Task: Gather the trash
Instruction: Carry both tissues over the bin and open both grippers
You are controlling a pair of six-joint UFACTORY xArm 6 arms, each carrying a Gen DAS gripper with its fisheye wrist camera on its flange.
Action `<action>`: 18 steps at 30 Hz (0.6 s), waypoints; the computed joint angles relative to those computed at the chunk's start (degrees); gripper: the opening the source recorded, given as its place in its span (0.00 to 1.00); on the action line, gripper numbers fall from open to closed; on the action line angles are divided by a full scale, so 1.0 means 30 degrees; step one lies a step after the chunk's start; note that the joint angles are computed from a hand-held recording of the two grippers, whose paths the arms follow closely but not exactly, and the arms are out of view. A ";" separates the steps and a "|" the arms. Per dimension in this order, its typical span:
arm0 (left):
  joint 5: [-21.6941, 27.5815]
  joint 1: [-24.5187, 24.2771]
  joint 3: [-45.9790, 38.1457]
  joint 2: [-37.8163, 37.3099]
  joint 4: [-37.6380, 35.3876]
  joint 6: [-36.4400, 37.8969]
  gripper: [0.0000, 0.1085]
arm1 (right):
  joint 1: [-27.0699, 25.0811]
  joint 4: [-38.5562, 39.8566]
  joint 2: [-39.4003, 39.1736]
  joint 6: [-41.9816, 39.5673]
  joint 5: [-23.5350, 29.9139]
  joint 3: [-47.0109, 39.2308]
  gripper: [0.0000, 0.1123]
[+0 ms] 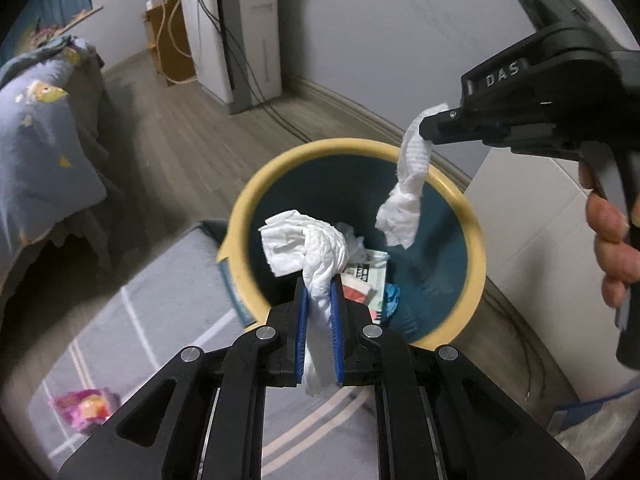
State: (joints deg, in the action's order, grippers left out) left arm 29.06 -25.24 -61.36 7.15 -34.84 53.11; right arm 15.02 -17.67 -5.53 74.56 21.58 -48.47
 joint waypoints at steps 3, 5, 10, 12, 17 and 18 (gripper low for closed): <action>-0.0229 -0.0265 -0.0282 0.0587 0.0287 -0.0436 0.11 | -0.0017 -0.0125 0.0195 0.0064 0.0255 -0.0180 0.04; -0.0369 -0.0350 -0.0334 0.0803 0.0498 -0.0602 0.11 | -0.0039 0.0338 0.0343 -0.0309 0.0278 -0.0197 0.04; -0.0498 -0.0486 -0.0428 0.0908 0.0545 -0.1308 0.32 | 0.0056 0.2116 0.0733 -0.2044 0.0129 -0.0337 0.05; -0.0583 -0.0444 -0.0388 0.0841 0.0294 -0.1184 0.38 | 0.0047 0.2346 0.0726 -0.2055 -0.0014 -0.0242 0.07; -0.1387 -0.0286 0.0222 0.0403 -0.0138 -0.1195 0.72 | 0.0110 0.1957 0.0598 -0.1326 -0.0073 -0.0225 0.40; -0.1563 -0.0235 0.0367 0.0289 -0.0352 -0.1083 0.74 | 0.0137 0.1893 0.0608 -0.1297 0.0018 -0.0299 0.42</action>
